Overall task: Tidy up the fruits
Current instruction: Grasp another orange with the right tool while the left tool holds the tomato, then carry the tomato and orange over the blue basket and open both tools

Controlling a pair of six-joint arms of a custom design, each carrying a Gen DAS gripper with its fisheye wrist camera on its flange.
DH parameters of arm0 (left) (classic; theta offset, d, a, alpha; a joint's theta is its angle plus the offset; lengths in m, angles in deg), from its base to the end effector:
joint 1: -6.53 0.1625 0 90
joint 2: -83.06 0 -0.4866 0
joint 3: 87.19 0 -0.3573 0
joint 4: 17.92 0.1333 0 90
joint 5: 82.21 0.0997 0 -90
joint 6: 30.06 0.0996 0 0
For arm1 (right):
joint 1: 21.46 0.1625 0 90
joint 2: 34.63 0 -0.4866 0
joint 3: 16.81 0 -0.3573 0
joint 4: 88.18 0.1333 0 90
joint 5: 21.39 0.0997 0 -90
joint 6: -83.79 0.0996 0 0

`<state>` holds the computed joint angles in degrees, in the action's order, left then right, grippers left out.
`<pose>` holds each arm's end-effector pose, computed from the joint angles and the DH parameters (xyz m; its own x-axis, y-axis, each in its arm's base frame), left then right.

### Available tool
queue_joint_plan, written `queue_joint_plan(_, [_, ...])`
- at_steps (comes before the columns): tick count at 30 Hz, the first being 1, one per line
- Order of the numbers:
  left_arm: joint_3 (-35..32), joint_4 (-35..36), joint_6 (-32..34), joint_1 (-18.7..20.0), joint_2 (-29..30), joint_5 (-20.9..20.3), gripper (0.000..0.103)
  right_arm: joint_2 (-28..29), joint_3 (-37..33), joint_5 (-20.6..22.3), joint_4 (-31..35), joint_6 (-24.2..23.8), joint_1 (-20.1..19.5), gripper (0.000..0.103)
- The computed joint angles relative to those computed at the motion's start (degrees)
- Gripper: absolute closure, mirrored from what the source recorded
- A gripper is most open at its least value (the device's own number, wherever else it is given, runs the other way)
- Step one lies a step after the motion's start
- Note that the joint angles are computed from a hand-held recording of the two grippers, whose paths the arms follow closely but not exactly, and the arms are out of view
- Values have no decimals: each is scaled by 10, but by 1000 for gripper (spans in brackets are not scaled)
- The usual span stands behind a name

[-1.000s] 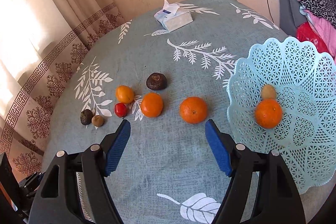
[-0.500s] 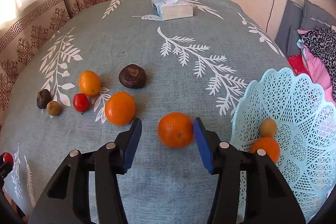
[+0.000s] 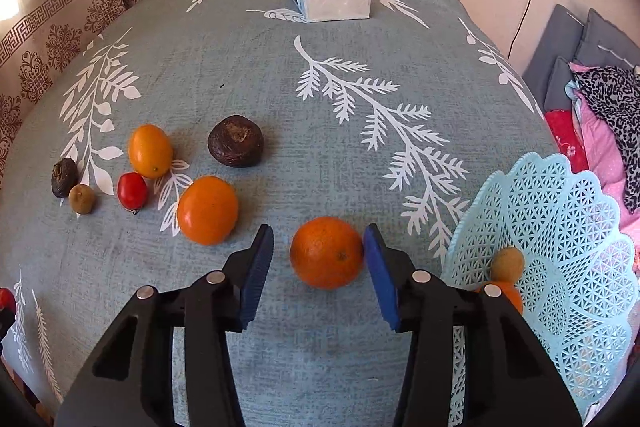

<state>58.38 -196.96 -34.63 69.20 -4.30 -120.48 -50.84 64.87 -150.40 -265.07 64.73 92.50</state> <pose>0.0374 -0.3884 0.3430 -0.7640 -0.1336 -0.6312 0.3344 0.7546 -0.5646 0.3637 -0.6445 -0.0623 -0.6359 -0.3775 0.6731 -0.6197 0.7696 -0.1538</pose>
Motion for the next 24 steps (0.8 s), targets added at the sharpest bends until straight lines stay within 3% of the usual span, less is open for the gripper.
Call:
queue_joint_plan(5, [-3,-1,1,5,0,-4,74,2,-16,0,37,10,1,54])
queue_joint_plan(13, [-5,-1,-2,12,0,-9,74,-5,8,2,25,-9,10,51])
queue_joint_plan(20, [-4,-3,1,11,0,-12,74,12,-26,-18,51,8,-3,51])
queue_joint_plan(22, [-5,-2,1,13,1,-14,74,17,-25,-22,40,-1,-6,52])
queue_joint_plan(24, [-7,0,-1,15,2,-14,74,15,-16,-22,21,6,-4,63])
